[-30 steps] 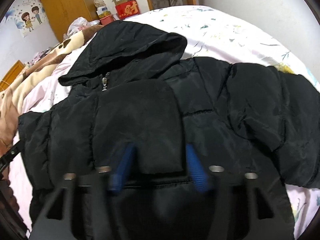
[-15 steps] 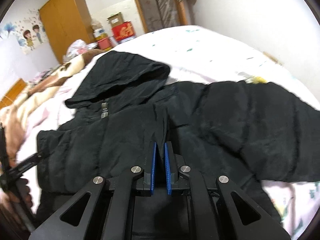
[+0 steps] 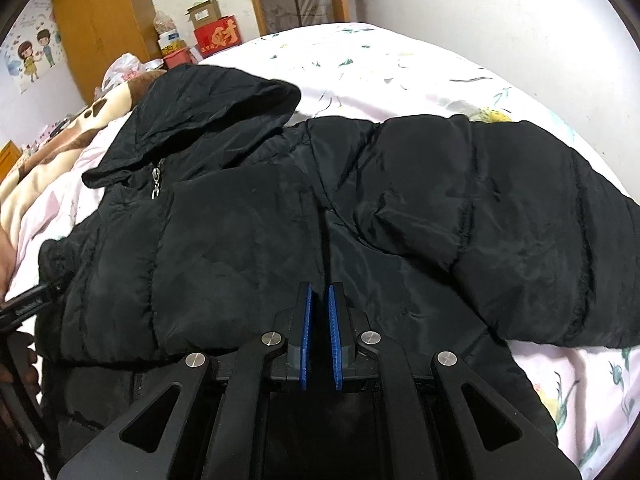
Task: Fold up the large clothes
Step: 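Grasp the other sleeve cuff of the jacket with the right gripper, then lift the sleeve and fold it across the jacket's front with the right gripper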
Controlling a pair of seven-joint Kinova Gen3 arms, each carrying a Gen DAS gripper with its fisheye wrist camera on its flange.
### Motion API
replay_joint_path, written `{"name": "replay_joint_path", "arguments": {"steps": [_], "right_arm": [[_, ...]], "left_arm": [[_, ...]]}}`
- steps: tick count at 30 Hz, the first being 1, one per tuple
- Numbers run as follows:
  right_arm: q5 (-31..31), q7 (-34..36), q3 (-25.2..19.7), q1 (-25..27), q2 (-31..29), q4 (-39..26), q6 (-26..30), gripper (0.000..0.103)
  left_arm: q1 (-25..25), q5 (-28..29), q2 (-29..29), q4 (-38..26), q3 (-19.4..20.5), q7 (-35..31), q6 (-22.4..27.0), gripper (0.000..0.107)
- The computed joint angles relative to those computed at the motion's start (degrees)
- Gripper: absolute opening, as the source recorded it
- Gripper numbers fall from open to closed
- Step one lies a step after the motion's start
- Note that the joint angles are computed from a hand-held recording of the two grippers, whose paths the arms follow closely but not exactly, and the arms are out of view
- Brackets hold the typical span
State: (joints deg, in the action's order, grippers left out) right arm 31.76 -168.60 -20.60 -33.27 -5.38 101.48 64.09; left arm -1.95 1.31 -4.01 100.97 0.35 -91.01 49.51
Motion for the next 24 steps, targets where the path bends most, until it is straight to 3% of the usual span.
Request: {"name": "replay_joint_path", "arguments": {"steps": [2, 4, 8, 11, 16, 20, 24], "right_arm": [[0.88, -1.58, -0.78, -0.16, -1.63, 0.38, 0.74, 0.024], [0.67, -2.28, -1.27, 0.32, -3.91, 1.00, 0.89, 0.026], [-0.38, -2.58, -3.53, 2.99, -8.91, 1.53, 4.02, 0.048], [-1.47, -1.82, -4.98, 5.23, -14.08, 2.45, 7.60, 0.050], [-4.19, -1.04, -5.40, 10.67, -24.16, 4.26, 16.00, 0.064], [-5.68, 2.40, -1.46, 14.44, -32.21, 5.77, 22.57, 0.070], [-6.84, 6.06, 5.03, 16.97, -38.25, 7.60, 25.08, 0.071]], "left_arm": [[-0.34, 1.49, -0.50, -0.45, -0.58, 0.08, 0.73, 0.096], [-0.72, 2.49, -1.83, -0.37, -0.93, 0.79, 0.64, 0.096], [-0.54, 2.98, -5.79, -0.09, -0.91, 0.25, 1.47, 0.096], [0.32, 4.35, -9.65, 0.23, -1.39, -0.85, 2.49, 0.096], [2.62, 7.95, -15.08, 0.22, -1.67, -1.28, 6.49, 0.097], [4.20, 7.53, -18.82, 1.52, 2.22, 1.15, 7.64, 0.097], [7.40, 9.04, -19.80, 2.32, 4.39, 2.79, 8.97, 0.097]]}}
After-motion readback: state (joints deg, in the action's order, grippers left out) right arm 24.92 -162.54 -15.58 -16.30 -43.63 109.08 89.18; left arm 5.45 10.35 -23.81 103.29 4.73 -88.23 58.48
